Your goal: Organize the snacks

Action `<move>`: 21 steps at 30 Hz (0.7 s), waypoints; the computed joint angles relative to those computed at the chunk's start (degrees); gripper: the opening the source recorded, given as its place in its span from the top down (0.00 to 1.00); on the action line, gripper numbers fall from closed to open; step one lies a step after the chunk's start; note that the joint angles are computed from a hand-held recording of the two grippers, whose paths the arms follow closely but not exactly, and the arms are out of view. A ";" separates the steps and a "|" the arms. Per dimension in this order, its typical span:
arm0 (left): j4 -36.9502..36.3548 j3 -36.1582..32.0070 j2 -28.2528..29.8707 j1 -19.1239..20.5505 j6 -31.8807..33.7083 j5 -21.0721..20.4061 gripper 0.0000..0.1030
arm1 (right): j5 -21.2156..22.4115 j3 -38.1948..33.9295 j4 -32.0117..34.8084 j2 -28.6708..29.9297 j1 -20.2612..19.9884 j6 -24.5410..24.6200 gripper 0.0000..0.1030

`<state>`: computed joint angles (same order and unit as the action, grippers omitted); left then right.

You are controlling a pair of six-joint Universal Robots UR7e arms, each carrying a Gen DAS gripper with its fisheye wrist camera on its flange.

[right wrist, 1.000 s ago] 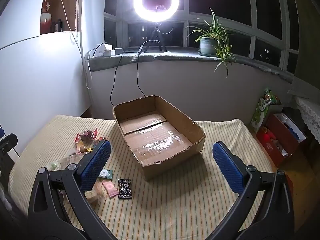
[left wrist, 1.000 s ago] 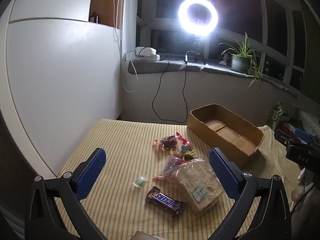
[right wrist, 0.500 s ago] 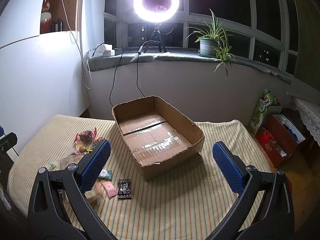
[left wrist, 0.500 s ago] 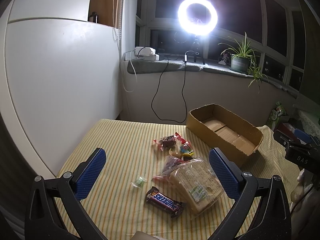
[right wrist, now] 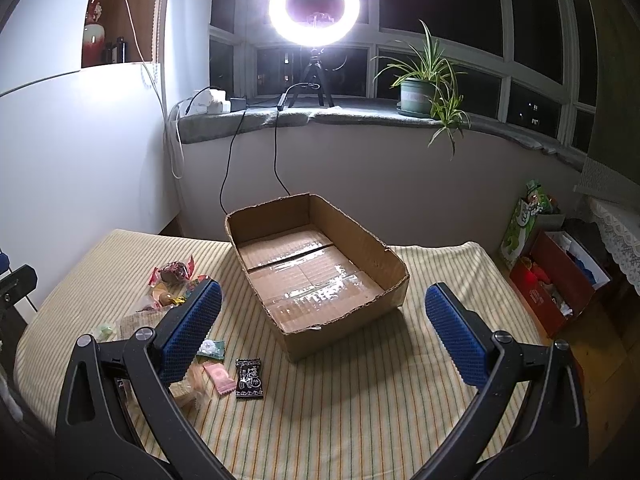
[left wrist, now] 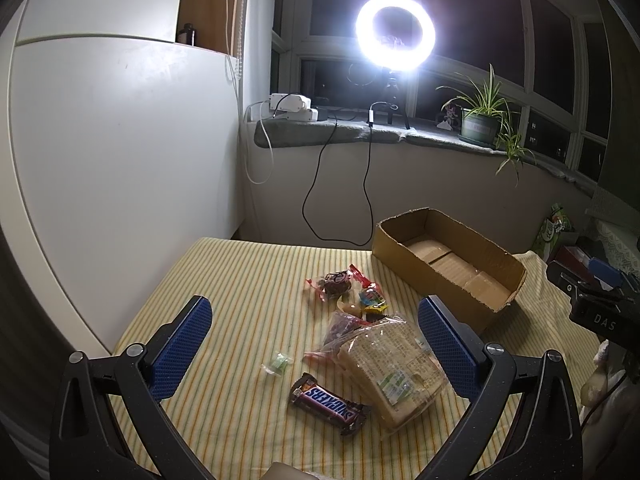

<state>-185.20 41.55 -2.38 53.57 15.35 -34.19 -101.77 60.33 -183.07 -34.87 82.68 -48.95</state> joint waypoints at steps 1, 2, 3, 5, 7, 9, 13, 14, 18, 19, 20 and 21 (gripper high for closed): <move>0.03 -0.06 0.03 -0.01 -0.01 -0.02 0.01 | -0.02 0.06 -0.01 0.00 0.00 0.02 0.00; -0.01 -0.06 0.03 -0.03 -0.01 -0.07 0.01 | -0.11 0.08 -0.12 0.02 0.01 -0.01 0.00; -0.04 -0.17 0.10 -0.03 0.07 -0.06 0.01 | -0.07 0.13 -0.16 0.01 -0.01 -0.03 0.00; 0.02 -0.44 0.25 -0.06 0.11 -0.10 0.01 | -0.08 0.18 -0.13 -0.02 -0.01 -0.01 0.00; 0.19 -0.59 0.34 -0.08 0.01 -0.04 0.01 | 0.04 0.26 -0.30 -0.02 -0.05 -0.09 0.00; 0.26 -0.76 0.44 -0.10 -0.03 0.04 0.01 | 0.06 0.23 -0.28 0.00 -0.07 -0.08 0.00; 0.20 -0.56 0.33 -0.12 0.05 0.03 0.01 | 0.03 0.23 -0.40 0.04 -0.05 -0.09 0.00; 0.19 -0.54 0.30 -0.12 0.13 0.00 0.01 | 0.01 0.21 -0.33 0.04 -0.05 -0.06 0.00; 0.46 -0.32 0.12 -0.01 -0.20 -0.17 0.01 | 0.01 0.26 -0.36 0.04 -0.07 -0.06 0.00; 0.57 -0.34 0.11 0.01 -0.29 -0.16 0.01 | -0.12 0.25 -0.26 0.04 -0.02 -0.06 0.00; 0.63 -0.28 0.05 0.03 -0.38 -0.19 0.01 | -0.20 0.22 -0.20 0.06 0.02 -0.08 0.00; 0.69 -0.26 0.03 0.03 -0.48 -0.17 0.01 | -0.24 0.22 -0.20 0.07 0.05 -0.09 0.00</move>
